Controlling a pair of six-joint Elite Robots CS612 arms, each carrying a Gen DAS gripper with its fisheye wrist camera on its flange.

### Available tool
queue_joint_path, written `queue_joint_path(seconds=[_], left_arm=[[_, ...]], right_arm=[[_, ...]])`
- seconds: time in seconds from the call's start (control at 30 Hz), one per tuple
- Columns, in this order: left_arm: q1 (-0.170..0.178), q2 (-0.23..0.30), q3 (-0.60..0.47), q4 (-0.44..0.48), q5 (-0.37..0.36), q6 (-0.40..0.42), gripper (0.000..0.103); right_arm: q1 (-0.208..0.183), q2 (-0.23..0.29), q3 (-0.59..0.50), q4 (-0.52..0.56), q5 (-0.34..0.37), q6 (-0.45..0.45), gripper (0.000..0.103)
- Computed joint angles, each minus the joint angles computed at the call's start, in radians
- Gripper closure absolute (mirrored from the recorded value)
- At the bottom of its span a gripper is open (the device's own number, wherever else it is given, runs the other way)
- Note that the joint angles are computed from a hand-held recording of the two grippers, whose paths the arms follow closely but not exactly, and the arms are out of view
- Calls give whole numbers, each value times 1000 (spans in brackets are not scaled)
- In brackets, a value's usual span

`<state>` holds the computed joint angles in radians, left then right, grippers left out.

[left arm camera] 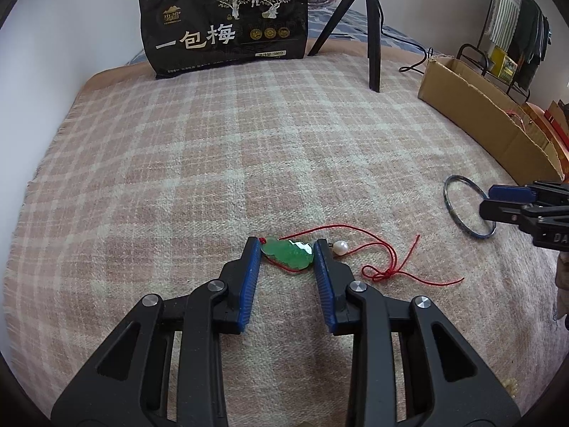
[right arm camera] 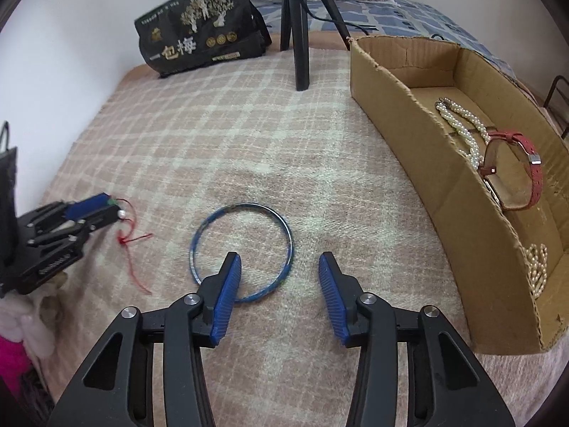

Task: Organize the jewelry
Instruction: 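Close the left tool on the green jade pendant while the right tool closes on the dark bangle, then carry the jade pendant with the left tool while the right tool carries the bangle to the box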

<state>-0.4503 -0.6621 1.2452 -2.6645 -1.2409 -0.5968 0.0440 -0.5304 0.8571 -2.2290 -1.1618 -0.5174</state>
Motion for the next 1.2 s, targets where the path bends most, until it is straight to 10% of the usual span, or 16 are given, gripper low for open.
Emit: queue_joint_path(seconds=[0.23, 1.2], left_arm=[[1, -2, 4, -12, -9, -20, 73], [-43, -104, 87, -207, 62, 6, 73]], right_arm=[[9, 9, -7, -40, -37, -14, 98], [-12, -131, 192, -281, 69, -58, 101]])
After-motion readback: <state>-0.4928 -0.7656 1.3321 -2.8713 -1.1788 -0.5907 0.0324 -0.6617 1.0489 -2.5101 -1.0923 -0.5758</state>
